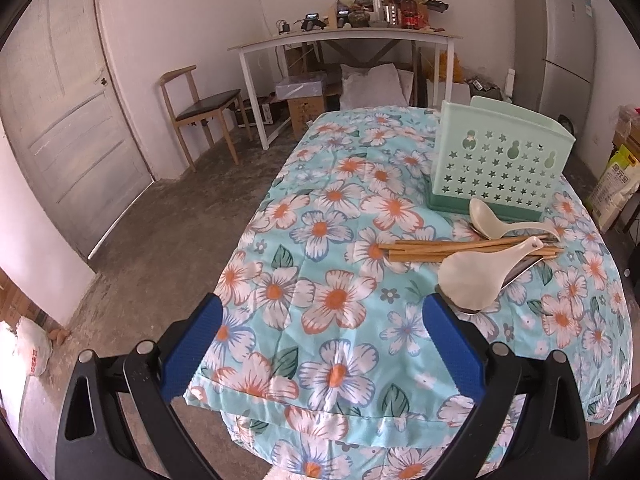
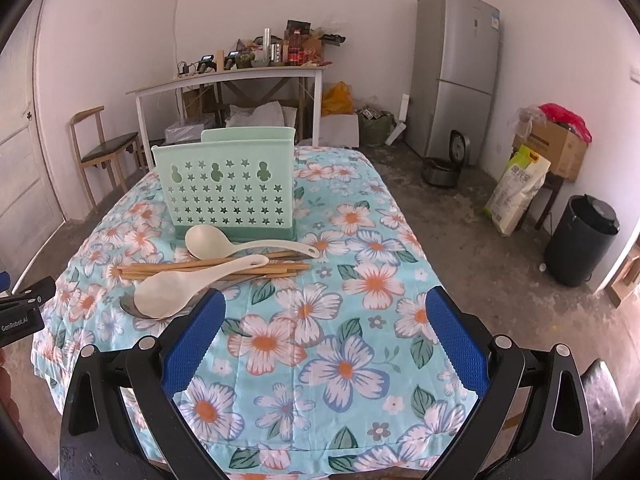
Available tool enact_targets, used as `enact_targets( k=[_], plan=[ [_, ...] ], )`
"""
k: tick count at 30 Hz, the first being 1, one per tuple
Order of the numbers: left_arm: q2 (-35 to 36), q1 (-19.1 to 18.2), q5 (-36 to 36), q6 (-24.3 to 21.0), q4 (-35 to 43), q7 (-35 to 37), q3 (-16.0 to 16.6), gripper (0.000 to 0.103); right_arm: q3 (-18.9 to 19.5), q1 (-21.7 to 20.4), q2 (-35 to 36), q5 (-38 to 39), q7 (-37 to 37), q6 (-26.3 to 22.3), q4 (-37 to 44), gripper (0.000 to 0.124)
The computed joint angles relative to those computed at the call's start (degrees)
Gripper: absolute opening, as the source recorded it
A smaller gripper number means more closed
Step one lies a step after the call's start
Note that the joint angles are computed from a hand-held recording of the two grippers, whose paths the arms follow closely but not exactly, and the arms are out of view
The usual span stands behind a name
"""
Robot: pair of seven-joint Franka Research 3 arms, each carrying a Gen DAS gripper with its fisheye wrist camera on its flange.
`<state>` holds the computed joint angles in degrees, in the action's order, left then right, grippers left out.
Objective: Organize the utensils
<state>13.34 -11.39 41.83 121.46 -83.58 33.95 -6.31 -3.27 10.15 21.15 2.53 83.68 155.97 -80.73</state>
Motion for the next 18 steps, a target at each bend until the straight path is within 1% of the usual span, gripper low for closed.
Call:
enact_targets(
  k=[4,8,9,13,14,15,16,17,18],
  plan=[
    [0.5,0.4,-1.2,1.0,0.0,1.3,-0.1,0.098,0.2,-0.1,0.5,0.3,-0.4,-0.7,0.7,0.097],
    [0.9,1.2,-4.0,3.0,-0.2,2.7,-0.2,0.097,0.6,-0.2,1.6,0.7,-1.4,-2.1,1.9,0.097],
    [1.4,1.5,-5.0,3.2,0.2,4.0,-0.3,0.098,0.7,-0.1,1.7,0.8,-1.5,-2.3,2.0,0.097],
    [4.3,1.5,-7.7,1.7,3.4,7.9,-0.2,0.098,1.1,-0.1,3.5,1.5,-2.5,-4.1,4.1,0.097],
    [5.1,2.0,-9.1,2.5,4.1,9.1,-0.2,0.098,1.1,-0.1,4.1,1.5,-2.7,-4.4,4.8,0.097],
    [5.1,2.6,-10.9,4.3,3.7,10.0,-0.4,0.098,1.0,0.1,4.5,1.5,-2.8,-4.6,5.1,0.097],
    [5.0,3.7,-13.4,7.0,2.8,11.6,-0.8,0.098,1.1,0.1,5.1,1.5,-3.0,-5.1,5.9,0.097],
    [4.5,5.6,-17.8,12.5,0.7,14.3,-1.7,0.097,1.2,-0.1,5.8,1.8,-3.3,-5.6,6.6,0.097],
    [4.0,6.7,-20.8,16.4,-1.1,15.7,-2.1,0.098,1.5,-0.3,6.7,2.3,-3.9,-6.4,7.7,0.097]
  ],
)
